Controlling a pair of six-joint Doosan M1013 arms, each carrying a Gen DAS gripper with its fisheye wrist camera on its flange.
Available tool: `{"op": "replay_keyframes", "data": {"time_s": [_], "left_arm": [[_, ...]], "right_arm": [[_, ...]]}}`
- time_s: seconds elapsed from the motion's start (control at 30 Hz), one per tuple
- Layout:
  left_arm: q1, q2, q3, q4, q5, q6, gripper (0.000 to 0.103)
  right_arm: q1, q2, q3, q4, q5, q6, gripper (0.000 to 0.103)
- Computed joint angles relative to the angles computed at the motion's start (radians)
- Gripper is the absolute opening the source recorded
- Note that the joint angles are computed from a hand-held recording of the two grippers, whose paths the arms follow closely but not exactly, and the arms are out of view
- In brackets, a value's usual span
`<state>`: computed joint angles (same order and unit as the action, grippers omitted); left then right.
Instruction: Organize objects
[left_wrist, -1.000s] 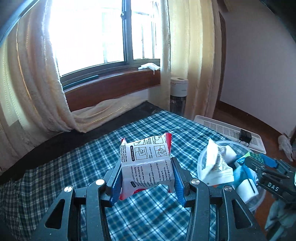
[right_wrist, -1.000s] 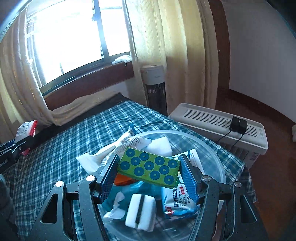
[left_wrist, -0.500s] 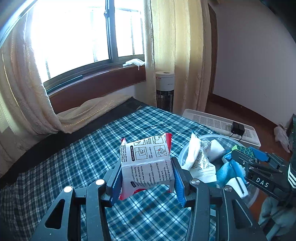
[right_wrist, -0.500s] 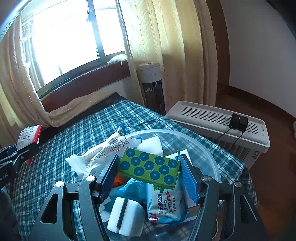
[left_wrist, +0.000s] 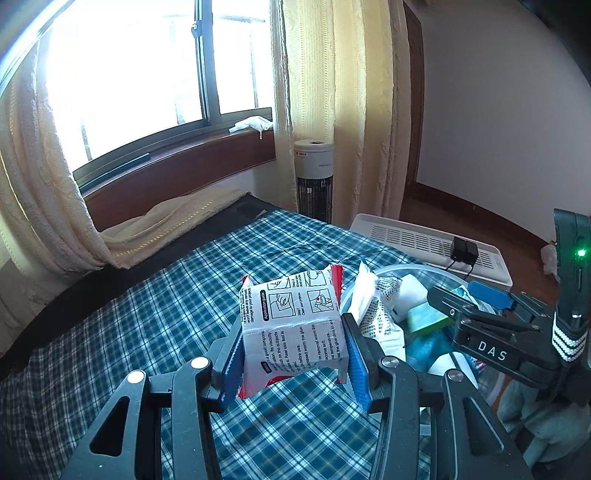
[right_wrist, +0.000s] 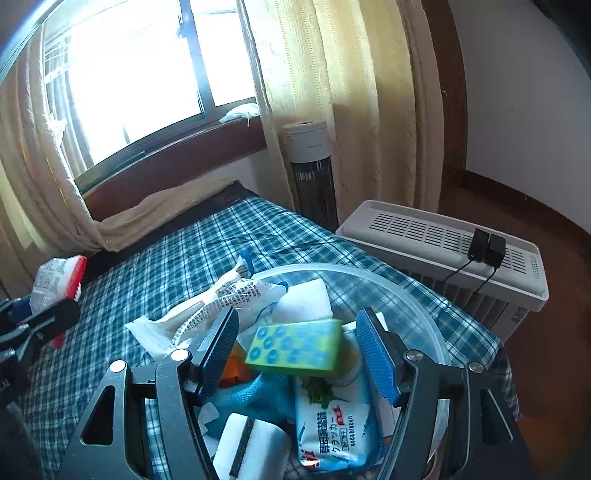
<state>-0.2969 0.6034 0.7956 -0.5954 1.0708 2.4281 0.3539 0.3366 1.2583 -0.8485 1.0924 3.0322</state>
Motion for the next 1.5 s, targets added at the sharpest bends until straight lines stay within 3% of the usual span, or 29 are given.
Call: {"op": "replay_keyframes", "data": {"time_s": [0.37,1.1,1.33,1.5], "left_arm": [[-0.012,-0.014,0.022,-0.019,0.03,0.04,0.051],[-0.088,-0.023,0.058,-0.013,0.108,0.085,0.052],[-0.097,-0.015,0.05,-0.004,0.128,0.068,0.071],[-0.092,-0.02,0.052,-0.013,0.121,0.066,0.078]], "right_arm": [[0.02,-0.047,0.063,-0.097,0.028,0.135,0.076],[0.015,-0.12,0.175,-0.088,0.046,0.22,0.076],[0.009,-0.128,0.188,-0.074,0.039,0.216,0.076],[0.01,-0.131,0.189,-0.067,0.04,0.209,0.076]]}}
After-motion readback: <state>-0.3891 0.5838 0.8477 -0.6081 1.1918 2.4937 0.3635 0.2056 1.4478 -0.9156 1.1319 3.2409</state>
